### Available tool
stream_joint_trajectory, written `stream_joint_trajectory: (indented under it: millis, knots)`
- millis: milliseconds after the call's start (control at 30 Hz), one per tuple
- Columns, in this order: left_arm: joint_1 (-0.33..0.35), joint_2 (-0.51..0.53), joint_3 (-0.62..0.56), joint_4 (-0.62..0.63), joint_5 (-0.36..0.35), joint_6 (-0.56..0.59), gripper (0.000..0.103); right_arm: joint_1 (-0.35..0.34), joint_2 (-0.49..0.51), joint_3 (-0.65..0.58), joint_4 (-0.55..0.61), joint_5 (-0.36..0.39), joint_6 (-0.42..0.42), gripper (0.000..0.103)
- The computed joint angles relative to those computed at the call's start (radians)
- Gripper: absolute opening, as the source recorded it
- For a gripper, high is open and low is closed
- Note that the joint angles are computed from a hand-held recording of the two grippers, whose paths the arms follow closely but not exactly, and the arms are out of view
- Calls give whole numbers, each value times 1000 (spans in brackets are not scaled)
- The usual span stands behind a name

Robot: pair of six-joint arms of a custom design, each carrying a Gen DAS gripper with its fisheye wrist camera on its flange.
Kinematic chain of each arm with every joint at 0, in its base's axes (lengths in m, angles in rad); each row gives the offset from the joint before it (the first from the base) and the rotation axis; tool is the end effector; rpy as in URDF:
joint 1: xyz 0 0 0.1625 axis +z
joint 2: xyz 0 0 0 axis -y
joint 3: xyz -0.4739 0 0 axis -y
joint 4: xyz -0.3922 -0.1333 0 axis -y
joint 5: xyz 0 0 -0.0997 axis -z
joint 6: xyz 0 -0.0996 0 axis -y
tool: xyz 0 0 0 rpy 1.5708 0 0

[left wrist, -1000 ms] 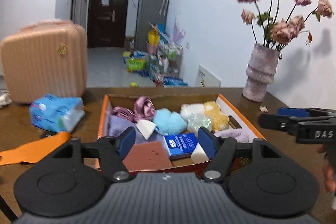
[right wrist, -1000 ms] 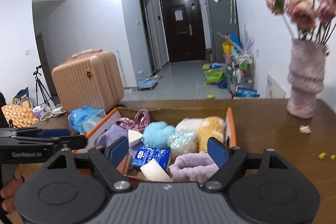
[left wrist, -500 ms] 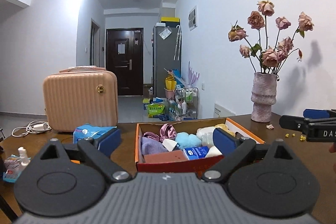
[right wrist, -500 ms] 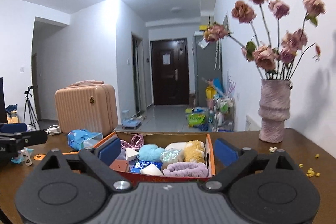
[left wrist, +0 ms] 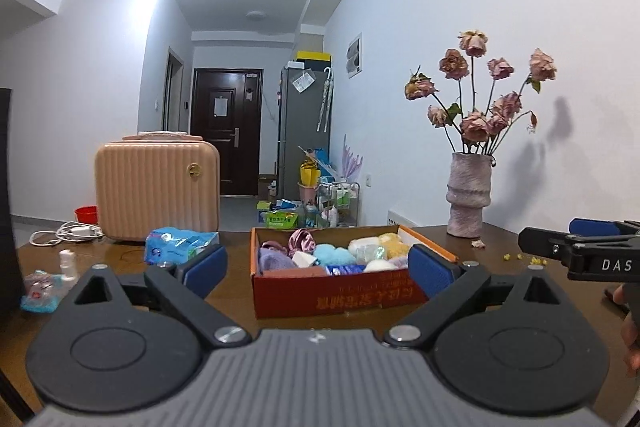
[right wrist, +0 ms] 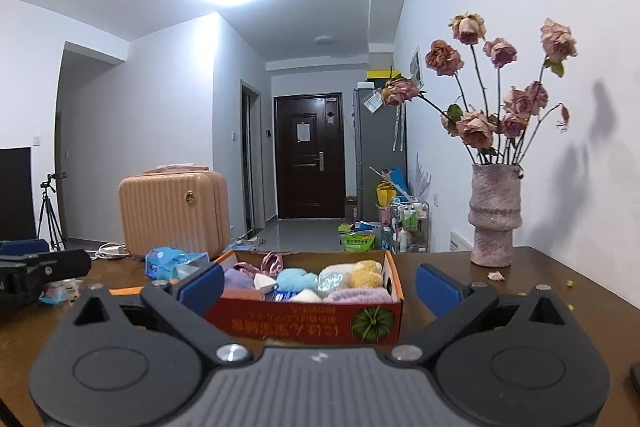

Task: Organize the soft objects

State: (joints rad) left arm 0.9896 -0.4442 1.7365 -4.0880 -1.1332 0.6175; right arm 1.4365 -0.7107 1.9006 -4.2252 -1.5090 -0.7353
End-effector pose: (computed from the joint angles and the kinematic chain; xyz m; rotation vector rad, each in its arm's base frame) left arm -0.2126 -0.6433 0.0523 0.9779 2.0539 -1.5697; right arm 0.0559 -0.6275 0.1962 0.6492 -1.9060 1.6673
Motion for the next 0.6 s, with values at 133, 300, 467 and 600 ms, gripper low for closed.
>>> stream_joint_trajectory:
  millis: [133, 300, 467, 600]
  knots:
    - [-22, -22, 138, -123, 29, 3, 102, -14, -9, 127, -102, 13, -1, 102]
    - [-57, -19, 299, -301, 100, -4, 103, -40, -4, 283, -229, 37, -23, 102]
    - [-72, -4, 428, -406, 167, -92, 103, -62, 34, 413, -323, 56, -16, 102]
    - [-79, 21, 472, -423, 223, -119, 103, -89, 146, 472, -486, 78, 9, 102]
